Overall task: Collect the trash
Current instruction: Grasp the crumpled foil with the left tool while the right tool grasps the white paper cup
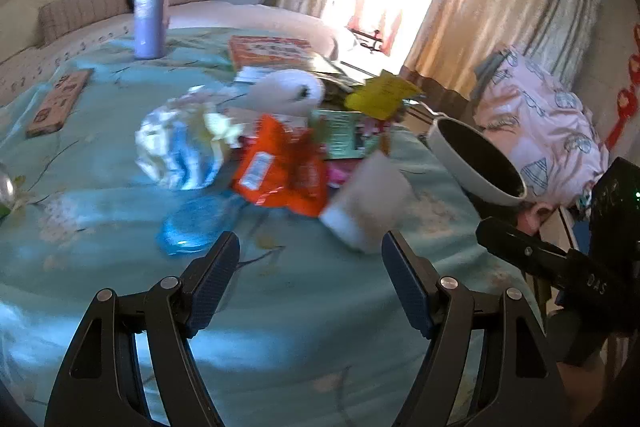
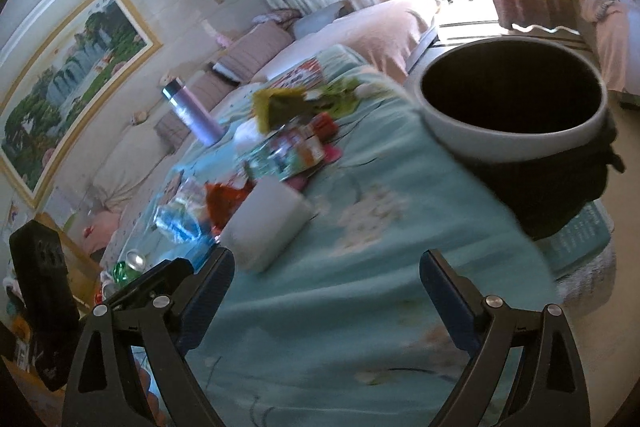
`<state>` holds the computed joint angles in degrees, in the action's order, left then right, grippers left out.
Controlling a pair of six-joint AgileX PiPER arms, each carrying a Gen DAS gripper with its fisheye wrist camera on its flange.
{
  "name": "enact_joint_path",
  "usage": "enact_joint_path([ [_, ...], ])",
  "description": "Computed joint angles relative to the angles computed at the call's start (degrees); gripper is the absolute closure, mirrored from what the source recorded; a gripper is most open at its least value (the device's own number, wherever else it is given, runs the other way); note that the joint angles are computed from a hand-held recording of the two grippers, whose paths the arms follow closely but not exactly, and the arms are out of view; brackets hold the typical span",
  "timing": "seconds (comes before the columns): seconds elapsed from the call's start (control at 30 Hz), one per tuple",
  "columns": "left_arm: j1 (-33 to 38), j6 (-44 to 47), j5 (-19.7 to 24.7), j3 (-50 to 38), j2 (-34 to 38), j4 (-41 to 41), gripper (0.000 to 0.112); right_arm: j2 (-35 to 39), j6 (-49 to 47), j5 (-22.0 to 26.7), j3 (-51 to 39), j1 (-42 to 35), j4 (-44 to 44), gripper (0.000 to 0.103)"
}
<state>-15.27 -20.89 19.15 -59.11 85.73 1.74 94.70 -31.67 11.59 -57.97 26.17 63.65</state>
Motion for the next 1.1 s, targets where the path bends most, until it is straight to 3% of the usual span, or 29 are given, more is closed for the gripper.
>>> enact_joint_path([
  [0.5,9.4,9.3,-0.9,1.8,-0.5,-8.3,0.037,7.0,26.4,0.1,-9.6,6.0,-25.5,0.008],
  [0.93,13.3,10.6,2.5,-8.5,8.3,-7.7,0.039,13.7,30.0,5.5,-18.6,4.8,-24.1,0.013],
  [1.03,14.1,16.8,3.5,-9.6,9.7,-13.2,0.075,16.0,31.6,7.3,-21.1,4.5,-25.5,0.026],
  [1.07,14.0,18.0,4.2,-10.2,10.0,-14.2,0.089,16.6,30.7,7.8,-21.6,4.4,-24.6,0.040],
  [1.1,14.0,19.4,4.1,-9.9,9.8,-15.4,0.090,17.0,30.4,8.2,-21.8,4.4,-24.6,0.052],
])
